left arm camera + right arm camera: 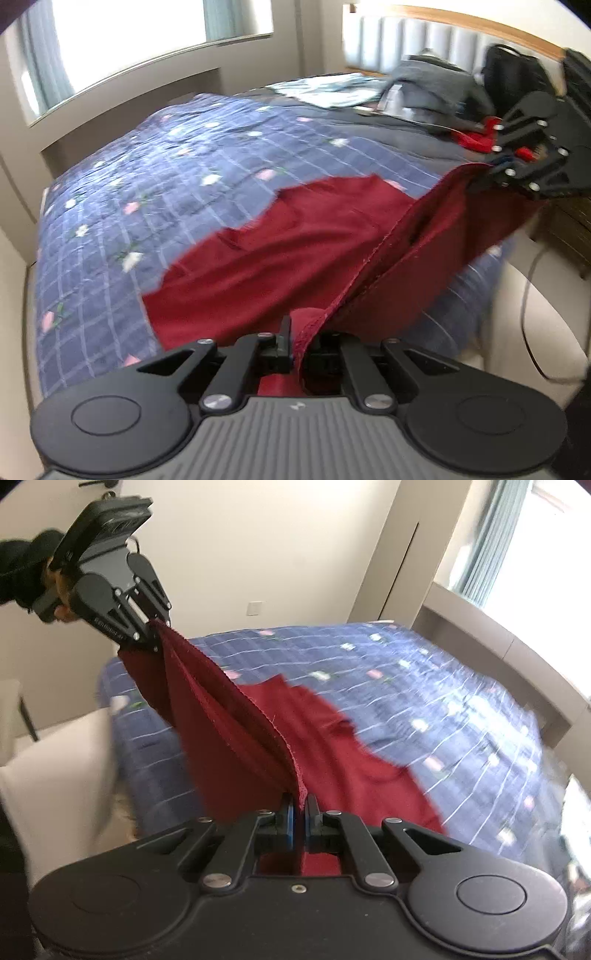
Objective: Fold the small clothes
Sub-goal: 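Lift the hem with both tools and fold it over toward the collar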
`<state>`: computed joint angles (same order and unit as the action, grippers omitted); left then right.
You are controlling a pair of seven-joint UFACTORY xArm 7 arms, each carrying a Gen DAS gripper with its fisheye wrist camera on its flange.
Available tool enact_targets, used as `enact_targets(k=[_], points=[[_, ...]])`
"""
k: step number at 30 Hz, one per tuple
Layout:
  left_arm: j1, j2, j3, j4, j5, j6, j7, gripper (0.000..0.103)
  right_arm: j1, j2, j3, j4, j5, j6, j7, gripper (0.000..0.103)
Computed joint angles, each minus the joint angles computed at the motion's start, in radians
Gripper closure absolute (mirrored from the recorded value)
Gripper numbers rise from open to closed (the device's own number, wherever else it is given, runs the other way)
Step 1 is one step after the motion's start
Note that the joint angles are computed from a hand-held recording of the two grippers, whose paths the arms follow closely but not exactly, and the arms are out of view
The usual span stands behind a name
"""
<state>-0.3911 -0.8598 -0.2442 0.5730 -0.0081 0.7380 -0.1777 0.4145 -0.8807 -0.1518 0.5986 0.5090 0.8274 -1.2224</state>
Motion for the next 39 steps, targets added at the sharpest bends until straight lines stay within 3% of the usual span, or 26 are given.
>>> enact_targets(k=[8, 14, 21, 24, 26, 27, 28, 31, 35, 37, 39], points=[[0.12, 0.363, 0.063, 0.188, 0.051, -0.117, 0.039, 0.098, 0.043, 0.409, 0.008, 0.252, 0.078, -0.18, -0.089, 0.098], [0.148, 0.633, 0.142, 0.31, -0.009, -0.164, 0.124, 0.098, -0.009, 0.717, 0.049, 0.453, 0.165, -0.188, -0.089, 0.098], [0.185, 0.861, 0.165, 0.409, -0.116, -0.246, 0.248, 0.098, -0.089, 0.99, 0.13, 0.619, 0.197, -0.222, -0.052, 0.098], [0.206, 0.92, 0.161, 0.431, -0.178, -0.275, 0.296, 0.086, -0.125, 1.078, 0.165, 0.678, 0.206, -0.232, -0.024, 0.098], [0.229, 0.943, 0.153, 0.439, -0.261, -0.288, 0.366, 0.063, -0.149, 1.133, 0.186, 0.723, 0.201, -0.226, 0.004, 0.098], [0.247, 0.95, 0.148, 0.442, -0.332, -0.282, 0.427, 0.03, -0.16, 1.155, 0.196, 0.739, 0.196, -0.225, 0.017, 0.098], [0.266, 0.954, 0.141, 0.448, -0.411, -0.269, 0.496, 0.007, -0.17, 1.172, 0.206, 0.75, 0.187, -0.227, 0.03, 0.098], [0.296, 0.94, 0.143, 0.43, -0.543, -0.301, 0.611, 0.004, -0.195, 1.215, 0.233, 0.774, 0.148, -0.235, 0.06, 0.098], [0.328, 0.912, 0.166, 0.423, -0.687, -0.286, 0.666, 0.003, -0.234, 1.246, 0.277, 0.785, 0.12, -0.246, 0.086, 0.095], [0.339, 0.89, 0.176, 0.411, -0.784, -0.278, 0.725, 0.001, -0.251, 1.253, 0.3, 0.781, 0.111, -0.27, 0.103, 0.089], [0.339, 0.862, 0.187, 0.391, -0.878, -0.27, 0.791, 0.001, -0.284, 1.252, 0.331, 0.774, 0.128, -0.284, 0.104, 0.075]])
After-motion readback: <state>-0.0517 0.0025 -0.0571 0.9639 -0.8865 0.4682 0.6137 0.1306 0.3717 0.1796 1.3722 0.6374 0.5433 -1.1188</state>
